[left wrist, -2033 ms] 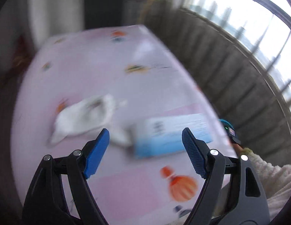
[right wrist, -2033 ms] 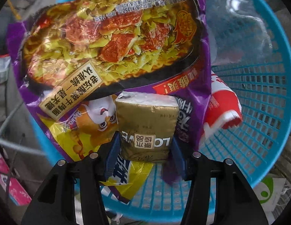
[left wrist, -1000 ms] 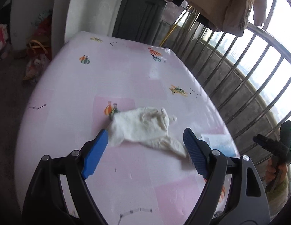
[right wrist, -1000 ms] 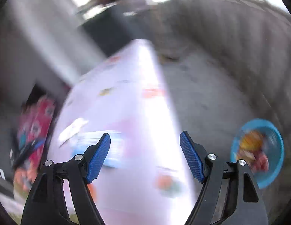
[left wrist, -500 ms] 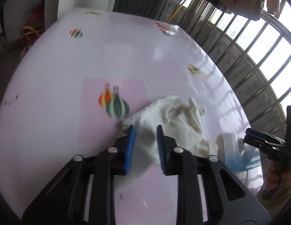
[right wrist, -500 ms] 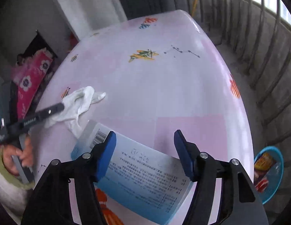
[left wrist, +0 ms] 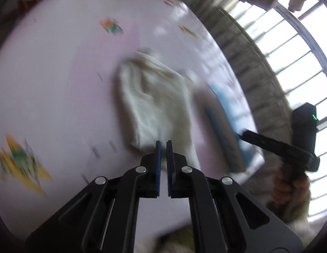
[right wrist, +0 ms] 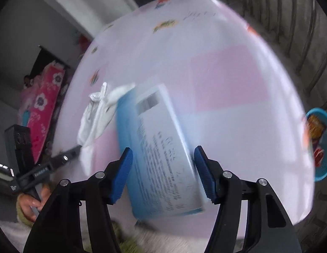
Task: Collect trash
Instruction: 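Grasp the blue-white medicine box with the right tool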
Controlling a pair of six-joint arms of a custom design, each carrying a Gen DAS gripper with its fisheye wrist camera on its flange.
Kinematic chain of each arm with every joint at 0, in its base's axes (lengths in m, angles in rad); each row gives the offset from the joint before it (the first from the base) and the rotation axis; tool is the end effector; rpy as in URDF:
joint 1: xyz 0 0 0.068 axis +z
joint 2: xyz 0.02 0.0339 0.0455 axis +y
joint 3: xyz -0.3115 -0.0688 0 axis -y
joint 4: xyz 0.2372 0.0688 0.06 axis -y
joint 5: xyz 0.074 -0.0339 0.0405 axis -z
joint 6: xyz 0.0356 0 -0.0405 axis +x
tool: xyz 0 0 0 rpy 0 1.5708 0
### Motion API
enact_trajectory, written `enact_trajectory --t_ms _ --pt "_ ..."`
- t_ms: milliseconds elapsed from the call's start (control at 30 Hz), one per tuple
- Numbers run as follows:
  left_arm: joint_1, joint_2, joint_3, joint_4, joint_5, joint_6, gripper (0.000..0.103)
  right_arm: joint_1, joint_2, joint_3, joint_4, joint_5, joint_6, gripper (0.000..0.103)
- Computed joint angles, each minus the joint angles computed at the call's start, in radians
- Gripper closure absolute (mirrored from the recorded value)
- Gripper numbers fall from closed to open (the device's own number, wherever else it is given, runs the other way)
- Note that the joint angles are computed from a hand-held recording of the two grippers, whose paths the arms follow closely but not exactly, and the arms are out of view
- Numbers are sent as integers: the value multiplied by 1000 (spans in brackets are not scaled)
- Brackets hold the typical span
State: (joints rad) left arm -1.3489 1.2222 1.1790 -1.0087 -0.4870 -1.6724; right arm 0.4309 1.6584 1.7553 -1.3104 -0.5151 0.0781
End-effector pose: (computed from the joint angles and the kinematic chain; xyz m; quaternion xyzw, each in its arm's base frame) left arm 0.0615 -0.1968 0.3644 -0.2121 0.9158 -0.2345 0.2476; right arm 0.2782 0.1472 0.4081 -0.2116 0.9289 0.2858 0.1032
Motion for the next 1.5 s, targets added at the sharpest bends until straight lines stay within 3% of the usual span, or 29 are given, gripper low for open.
enact_trajectory --t_ms 67,133,200,367,433,600,867,1033,1200,1233,1267,1300,1333,1367,1500 --pt "-66 11 18 10 -12 -18 100 14 -10 -7 -17 -13 -7 43" --pt "-124 35 77 -72 -101 -45 100 25 -26 -3 -6 11 8 43" --pt "-150 49 128 -149 -175 -56 98 33 -31 9 24 39 41 34" --pt "-42 55 142 -138 -165 42 62 96 13 73 31 94 74 26" --pt "32 85 164 -130 -111 117 59 140 35 104 10 165 67 26" --pt "111 156 200 -155 -77 196 58 179 57 117 -11 227 56 26" --pt "113 184 179 -165 -88 169 60 178 30 67 26 251 24 30" --pt "117 131 116 -116 -83 145 83 143 10 59 24 268 -36 30" --pt "97 67 41 -41 -91 71 82 91 9 44 23 234 -60 30" --pt "94 65 34 -23 -94 68 69 88 11 43 26 225 -54 29" --pt "93 47 13 29 -97 82 50 84 12 41 29 216 -47 29" --pt "88 42 6 58 -100 87 40 85 15 41 33 214 -41 28" --pt "85 45 8 76 -101 89 21 85 16 39 36 211 -36 27" --pt "81 60 23 65 -102 83 14 85 16 36 40 207 -35 25" --pt "72 117 76 14 -105 97 9 91 9 15 63 212 -21 19"
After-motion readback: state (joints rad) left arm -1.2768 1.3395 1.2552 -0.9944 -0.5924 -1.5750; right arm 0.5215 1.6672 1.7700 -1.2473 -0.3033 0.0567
